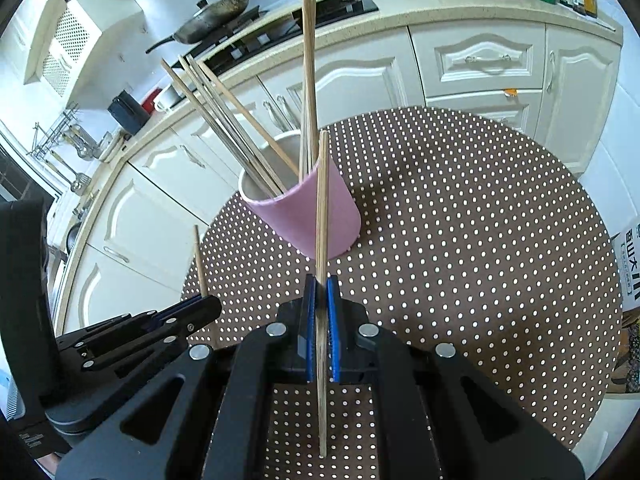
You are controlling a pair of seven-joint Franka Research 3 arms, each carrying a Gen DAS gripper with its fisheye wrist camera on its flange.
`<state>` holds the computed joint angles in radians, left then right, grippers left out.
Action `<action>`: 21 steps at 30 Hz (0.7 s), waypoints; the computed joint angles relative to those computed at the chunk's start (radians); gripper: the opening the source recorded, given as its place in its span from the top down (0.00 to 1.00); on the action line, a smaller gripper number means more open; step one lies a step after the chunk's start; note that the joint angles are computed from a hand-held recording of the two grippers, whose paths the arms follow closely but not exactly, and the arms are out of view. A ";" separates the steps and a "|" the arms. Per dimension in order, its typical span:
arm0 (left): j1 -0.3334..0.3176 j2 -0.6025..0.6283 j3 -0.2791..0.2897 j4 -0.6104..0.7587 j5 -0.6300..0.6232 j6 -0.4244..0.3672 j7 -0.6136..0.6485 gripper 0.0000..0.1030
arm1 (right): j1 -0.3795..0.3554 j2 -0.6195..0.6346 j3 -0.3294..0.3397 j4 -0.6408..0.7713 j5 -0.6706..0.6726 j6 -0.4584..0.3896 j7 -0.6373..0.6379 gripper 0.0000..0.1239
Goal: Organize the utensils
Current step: 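Lift both chopsticks and lower them into the pink cup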
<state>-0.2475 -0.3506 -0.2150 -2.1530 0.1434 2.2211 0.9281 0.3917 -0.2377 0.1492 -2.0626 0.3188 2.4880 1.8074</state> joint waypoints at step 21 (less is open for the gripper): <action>0.010 -0.068 -0.005 0.047 0.046 0.073 -0.008 0.94 | 0.003 -0.014 -0.009 0.070 0.022 0.113 -0.063 0.96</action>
